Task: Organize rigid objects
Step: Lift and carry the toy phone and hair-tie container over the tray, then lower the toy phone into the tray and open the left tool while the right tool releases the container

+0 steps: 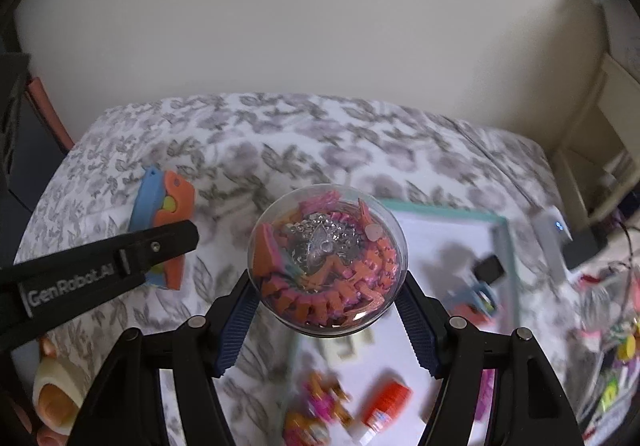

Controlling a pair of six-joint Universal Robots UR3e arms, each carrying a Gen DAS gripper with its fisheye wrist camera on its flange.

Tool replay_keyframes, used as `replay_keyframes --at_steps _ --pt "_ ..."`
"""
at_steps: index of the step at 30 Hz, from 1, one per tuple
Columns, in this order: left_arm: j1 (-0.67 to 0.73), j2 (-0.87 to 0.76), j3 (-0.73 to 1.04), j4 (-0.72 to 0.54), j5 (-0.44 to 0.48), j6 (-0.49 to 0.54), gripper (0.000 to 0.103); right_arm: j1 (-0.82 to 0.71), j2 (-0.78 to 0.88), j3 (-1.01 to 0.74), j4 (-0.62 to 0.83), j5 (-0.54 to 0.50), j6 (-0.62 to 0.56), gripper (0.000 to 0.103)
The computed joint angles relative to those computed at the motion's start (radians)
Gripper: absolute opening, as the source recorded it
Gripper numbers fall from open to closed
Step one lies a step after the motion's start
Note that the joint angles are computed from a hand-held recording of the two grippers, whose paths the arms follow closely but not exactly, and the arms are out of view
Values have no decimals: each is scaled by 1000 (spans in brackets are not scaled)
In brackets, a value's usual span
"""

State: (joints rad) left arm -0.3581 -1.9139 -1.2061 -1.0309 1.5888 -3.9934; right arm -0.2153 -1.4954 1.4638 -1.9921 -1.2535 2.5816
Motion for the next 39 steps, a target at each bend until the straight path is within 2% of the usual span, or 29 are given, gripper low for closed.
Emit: replay_keyframes --at_steps 4,10,18,28,32,36,39 --pt "-47 -40 22 9 -26 -15 23 -75 -47 66 47 -31 -55 71" --pt "-99 -130 42 50 -125 -22 22 -149 -83 205 8 -119 -102 71" --pt "-165 -265 193 11 -165 18 23 -234 -94 259 23 -150 -128 72" --pt "-173 -289 146 29 -198 -7 24 -272 -97 330 7 -176 -146 72" --pt "-191 -278 150 21 -172 -5 37 -285 -108 355 -7 -173 -156 72" --pt "-216 -234 121 13 -118 -3 43 -304 -127 380 -6 -165 -171 73" --pt "-231 -187 88 3 -63 -5 52 -328 -151 405 -10 -146 -192 79"
